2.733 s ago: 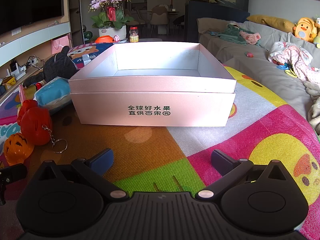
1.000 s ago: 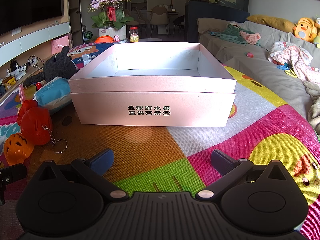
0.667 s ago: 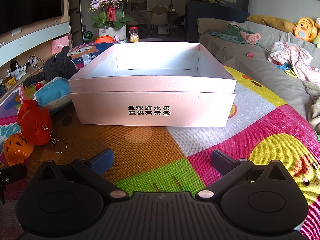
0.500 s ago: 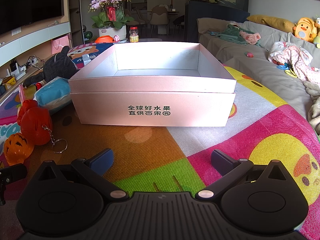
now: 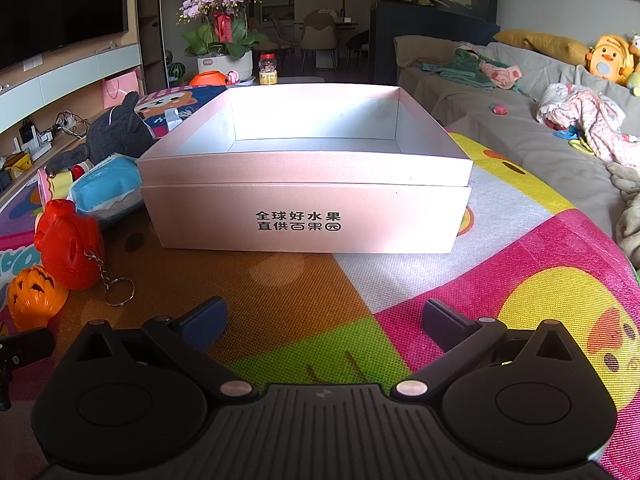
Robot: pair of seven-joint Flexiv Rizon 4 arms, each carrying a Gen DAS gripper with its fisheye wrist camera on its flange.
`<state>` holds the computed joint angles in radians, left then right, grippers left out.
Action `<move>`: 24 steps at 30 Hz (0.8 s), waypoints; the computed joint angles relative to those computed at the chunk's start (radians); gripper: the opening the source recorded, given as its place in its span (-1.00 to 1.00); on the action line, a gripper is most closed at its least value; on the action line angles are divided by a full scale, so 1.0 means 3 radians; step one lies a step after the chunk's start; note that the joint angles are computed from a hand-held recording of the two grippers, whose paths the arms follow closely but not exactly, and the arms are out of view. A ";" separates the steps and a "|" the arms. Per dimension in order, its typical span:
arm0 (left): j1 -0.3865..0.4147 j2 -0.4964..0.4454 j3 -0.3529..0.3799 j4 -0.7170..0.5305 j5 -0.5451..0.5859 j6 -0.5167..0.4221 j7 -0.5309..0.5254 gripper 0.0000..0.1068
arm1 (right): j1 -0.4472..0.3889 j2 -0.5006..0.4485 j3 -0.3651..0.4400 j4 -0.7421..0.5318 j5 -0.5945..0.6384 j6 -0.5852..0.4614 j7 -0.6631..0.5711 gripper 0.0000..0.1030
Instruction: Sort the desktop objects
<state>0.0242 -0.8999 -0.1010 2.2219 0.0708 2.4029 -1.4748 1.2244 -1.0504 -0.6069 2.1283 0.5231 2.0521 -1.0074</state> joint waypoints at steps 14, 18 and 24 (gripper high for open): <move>0.0199 0.0070 -0.0080 -0.0009 0.0261 -0.0230 0.0078 0.93 | -0.0123 0.0368 0.0003 0.0088 -0.0443 -0.0407 0.0082 1.00; 0.0208 0.0065 -0.0088 -0.0045 0.0290 -0.0240 0.0120 0.93 | -0.0132 0.0378 -0.0001 0.0121 -0.0539 -0.0390 0.0142 1.00; -0.0040 -0.0024 0.0200 -0.0137 -0.0033 0.0119 0.0300 0.93 | -0.0348 0.0590 0.0183 0.0166 -0.0810 -0.0384 0.0027 1.00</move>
<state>0.0121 -0.9072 -0.0412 2.1808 0.0608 2.4385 -1.3848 1.1199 -0.8735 -0.5520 2.1781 0.2802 1.9368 -0.9993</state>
